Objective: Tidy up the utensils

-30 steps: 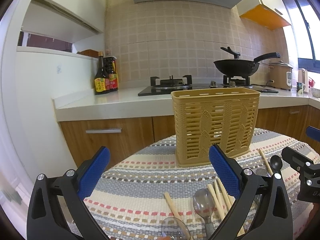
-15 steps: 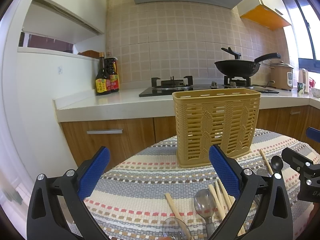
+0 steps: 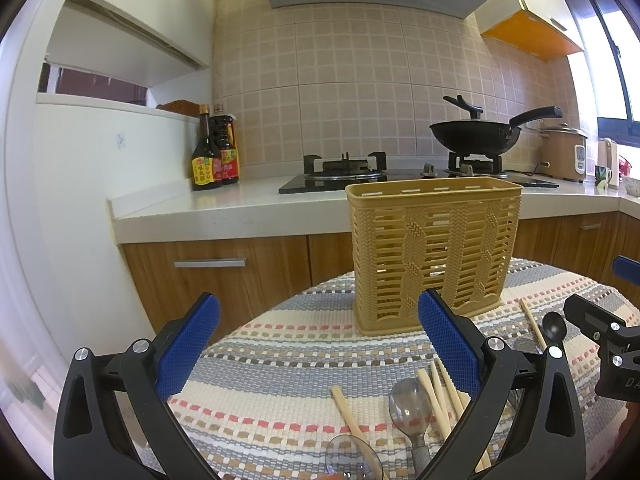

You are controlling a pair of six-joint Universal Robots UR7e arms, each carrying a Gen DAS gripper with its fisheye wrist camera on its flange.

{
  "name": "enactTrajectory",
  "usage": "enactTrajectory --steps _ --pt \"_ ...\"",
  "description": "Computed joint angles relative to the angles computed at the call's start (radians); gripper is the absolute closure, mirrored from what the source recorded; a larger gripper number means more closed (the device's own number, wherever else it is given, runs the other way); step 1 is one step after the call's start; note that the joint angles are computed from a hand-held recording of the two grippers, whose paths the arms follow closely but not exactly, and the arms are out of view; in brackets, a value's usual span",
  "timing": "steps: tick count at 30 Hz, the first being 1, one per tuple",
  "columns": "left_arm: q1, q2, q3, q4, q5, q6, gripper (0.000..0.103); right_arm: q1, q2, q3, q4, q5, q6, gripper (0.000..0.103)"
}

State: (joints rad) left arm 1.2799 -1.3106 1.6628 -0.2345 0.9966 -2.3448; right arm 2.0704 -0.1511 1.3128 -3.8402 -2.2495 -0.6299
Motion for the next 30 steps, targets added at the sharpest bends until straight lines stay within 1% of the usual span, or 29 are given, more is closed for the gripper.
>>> enactTrajectory --steps 3,6,7,9,11,12,13,14,15,17,19,20,21,23,24,26,28,29,30 --pt "0.008 0.010 -0.035 0.052 -0.004 -0.045 0.007 -0.002 -0.002 -0.001 0.006 -0.015 0.020 0.007" --pt "0.035 0.030 -0.114 0.181 0.011 -0.182 0.007 -0.009 -0.018 0.012 0.039 -0.014 0.080 0.007" --pt "0.049 0.039 -0.154 0.249 0.027 -0.244 0.007 -0.011 -0.021 0.014 0.044 -0.016 0.091 0.007" --pt "0.069 0.049 -0.201 0.332 0.054 -0.316 0.008 -0.011 -0.024 0.009 0.057 -0.033 0.104 0.007" --pt "0.095 0.077 -0.290 0.494 0.096 -0.404 0.008 -0.009 -0.019 -0.009 0.082 -0.069 0.101 0.008" --pt "0.101 0.104 -0.352 0.594 0.088 -0.444 0.009 -0.007 -0.021 -0.015 0.113 -0.093 0.105 0.012" --pt "0.103 0.134 -0.411 0.692 0.076 -0.476 0.011 -0.008 -0.036 -0.005 0.159 -0.097 0.132 0.016" --pt "0.110 0.170 -0.473 0.796 0.076 -0.509 0.017 -0.010 -0.050 0.008 0.196 -0.092 0.161 0.019" --pt "0.114 0.197 -0.527 0.891 0.084 -0.537 0.025 -0.012 -0.075 0.026 0.263 -0.091 0.212 0.020" --pt "0.116 0.240 -0.590 1.049 0.085 -0.587 0.027 -0.013 -0.109 0.043 0.372 -0.094 0.279 0.023" --pt "0.106 0.281 -0.621 1.181 0.070 -0.615 0.030 -0.018 -0.151 0.068 0.486 -0.072 0.349 0.026" --pt "0.101 0.289 -0.612 1.217 0.069 -0.620 0.033 -0.019 -0.171 0.076 0.553 -0.071 0.388 0.029" --pt "0.096 0.290 -0.595 1.237 0.069 -0.623 0.035 -0.022 -0.188 0.082 0.611 -0.064 0.422 0.034" --pt "0.081 0.285 -0.550 1.238 0.045 -0.627 0.037 -0.028 -0.217 0.093 0.701 -0.046 0.479 0.039" --pt "0.074 0.285 -0.533 1.236 0.024 -0.629 0.038 -0.035 -0.234 0.096 0.763 -0.032 0.520 0.043" --pt "0.051 0.280 -0.482 1.203 -0.047 -0.620 0.039 -0.042 -0.253 0.095 0.843 -0.012 0.566 0.047" --pt "0.040 0.290 -0.470 1.206 -0.076 -0.630 0.044 -0.046 -0.259 0.080 0.920 0.000 0.590 0.049" --pt "0.039 0.301 -0.474 1.219 -0.078 -0.639 0.050 -0.046 -0.257 0.067 0.959 -0.006 0.601 0.052" --pt "0.038 0.306 -0.481 1.235 -0.080 -0.646 0.053 -0.050 -0.260 0.057 1.010 0.001 0.621 0.054"
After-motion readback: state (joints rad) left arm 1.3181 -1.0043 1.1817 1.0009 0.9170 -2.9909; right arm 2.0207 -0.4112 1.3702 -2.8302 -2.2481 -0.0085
